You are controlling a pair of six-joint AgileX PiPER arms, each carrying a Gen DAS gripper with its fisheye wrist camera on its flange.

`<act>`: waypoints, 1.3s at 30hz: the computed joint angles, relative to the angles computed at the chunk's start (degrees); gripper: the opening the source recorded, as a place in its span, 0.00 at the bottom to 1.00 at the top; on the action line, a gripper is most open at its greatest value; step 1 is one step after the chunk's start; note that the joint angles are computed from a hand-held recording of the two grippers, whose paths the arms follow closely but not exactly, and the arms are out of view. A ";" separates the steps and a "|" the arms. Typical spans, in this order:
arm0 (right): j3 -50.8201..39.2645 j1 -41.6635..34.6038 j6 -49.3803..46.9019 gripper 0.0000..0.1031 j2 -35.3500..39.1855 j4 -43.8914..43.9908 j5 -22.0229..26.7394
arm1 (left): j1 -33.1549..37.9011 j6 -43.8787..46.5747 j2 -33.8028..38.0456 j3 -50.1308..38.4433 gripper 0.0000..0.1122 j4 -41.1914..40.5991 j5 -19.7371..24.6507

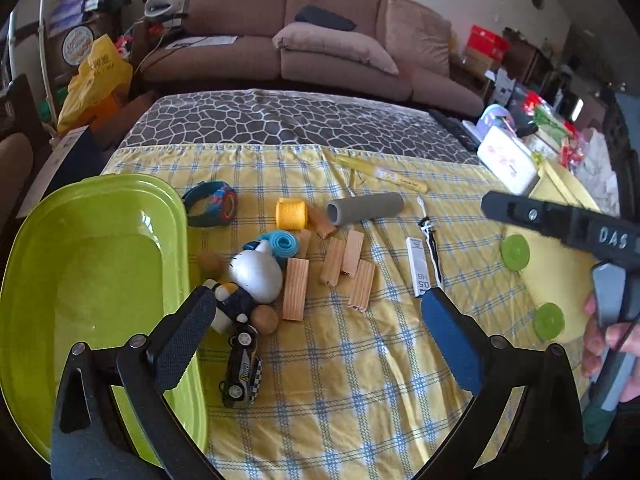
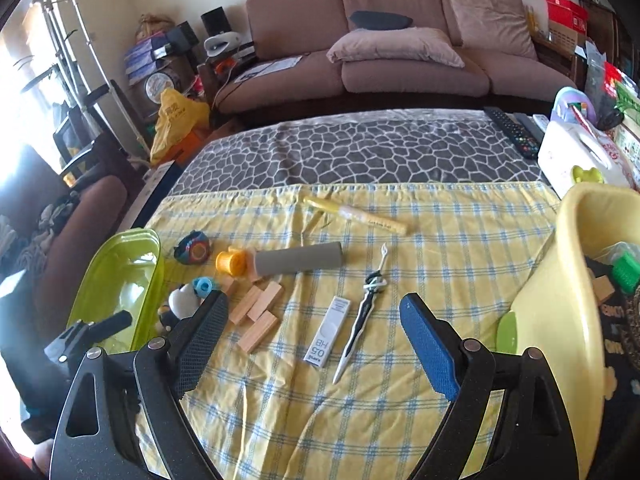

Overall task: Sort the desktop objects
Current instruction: 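Withdraw the right gripper from the tub back over the table, then lower the right gripper onto a light wooden block and close it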

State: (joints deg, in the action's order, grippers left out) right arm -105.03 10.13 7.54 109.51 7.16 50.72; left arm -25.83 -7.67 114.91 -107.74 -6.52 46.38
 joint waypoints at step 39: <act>-10.56 12.95 9.35 0.24 17.81 -16.66 4.94 | 10.97 4.27 -1.00 2.60 0.92 -13.99 -1.34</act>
State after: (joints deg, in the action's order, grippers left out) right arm -115.58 23.08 16.89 127.32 -9.50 55.66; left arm -14.86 -3.40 113.92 -105.14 -20.51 45.04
